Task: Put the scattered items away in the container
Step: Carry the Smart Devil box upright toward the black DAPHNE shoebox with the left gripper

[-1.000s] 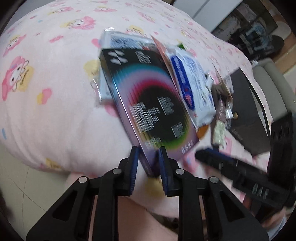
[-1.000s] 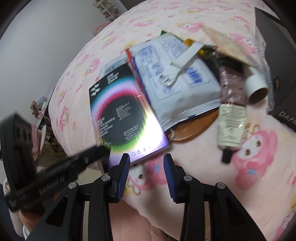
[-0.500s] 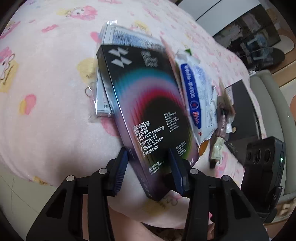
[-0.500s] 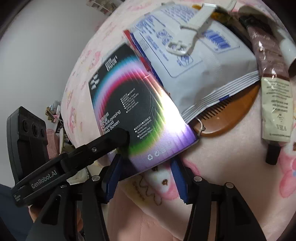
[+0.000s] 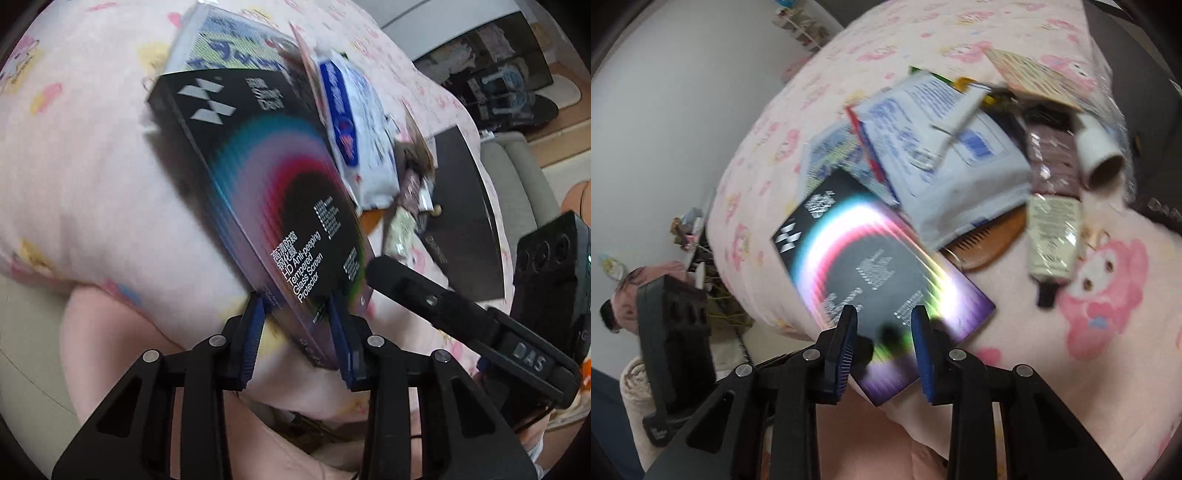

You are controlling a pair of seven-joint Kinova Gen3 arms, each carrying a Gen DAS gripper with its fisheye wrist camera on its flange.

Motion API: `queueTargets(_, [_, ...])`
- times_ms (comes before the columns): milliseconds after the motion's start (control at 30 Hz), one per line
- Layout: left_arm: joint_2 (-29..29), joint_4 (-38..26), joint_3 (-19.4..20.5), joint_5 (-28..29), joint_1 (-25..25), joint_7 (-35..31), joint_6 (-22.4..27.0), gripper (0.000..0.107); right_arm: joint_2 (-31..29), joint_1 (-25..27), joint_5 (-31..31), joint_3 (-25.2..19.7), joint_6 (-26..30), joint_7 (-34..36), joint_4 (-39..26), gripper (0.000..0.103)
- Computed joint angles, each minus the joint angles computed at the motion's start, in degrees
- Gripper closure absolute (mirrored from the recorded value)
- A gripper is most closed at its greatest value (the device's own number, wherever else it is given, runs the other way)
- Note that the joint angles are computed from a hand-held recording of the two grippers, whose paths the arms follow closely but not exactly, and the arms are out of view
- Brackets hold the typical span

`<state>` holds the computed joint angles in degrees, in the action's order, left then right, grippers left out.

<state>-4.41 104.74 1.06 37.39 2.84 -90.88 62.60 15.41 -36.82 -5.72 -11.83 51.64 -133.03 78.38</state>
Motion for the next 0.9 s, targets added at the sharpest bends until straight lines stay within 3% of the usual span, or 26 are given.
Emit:
queueTargets(200, [-0.8,1.0,-1.3,1.4,-0.6,-2.6,3.1,0.071,-3.4,0.0,2.9,0.7,1.4,-1.9,3.7,0.070])
queueTargets(333, [-3.7,0.6,-2.6,-2.3,-2.5,-1.9,3.2,0.059,-3.5,1.9,0.7,0.1,1.6,-0.6,5.1,0.067])
queueTargets(500, [-6.4,-1.3,-3.7,-9.0,-4.9,-1.1,-0.2,0.059,-2.0,1.9,-0.5,-0.3,2.2,-0.1,4.9,0.063])
queueTargets(600, [-3.1,-3.7,-0.4,-13.5,-4.6,1.4,-5.3,0.059,-1.8,1.8,-0.8,-0.3,0.9,0.1,5.7,0.057])
queueTargets(667, [-0.5,-5.2,-1.1,-13.4,-2.9,0.2,-5.9,0.060,-2.1,2.6,-2.4,-0.5,-1.3,0.9,7.2,0.057])
queueTargets(733, [1.3,-7.1,0.4,-16.0,-2.1,1.9,-5.3,0.067,-2.4,3.3,-3.6,-0.7,-2.6,2.0,8.1,0.056])
queueTargets(800, [2.5,-8.8,2.0,-19.1,-1.3,4.3,-4.0,0.065,-3.0,4.1,-5.0,-0.8,-3.8,3.1,9.1,0.057])
queueTargets(900, [1.5,-9.1,0.9,-17.7,-0.9,3.9,-0.8,0.067,-4.5,5.9,-7.8,-0.7,-5.3,4.5,10.9,0.059])
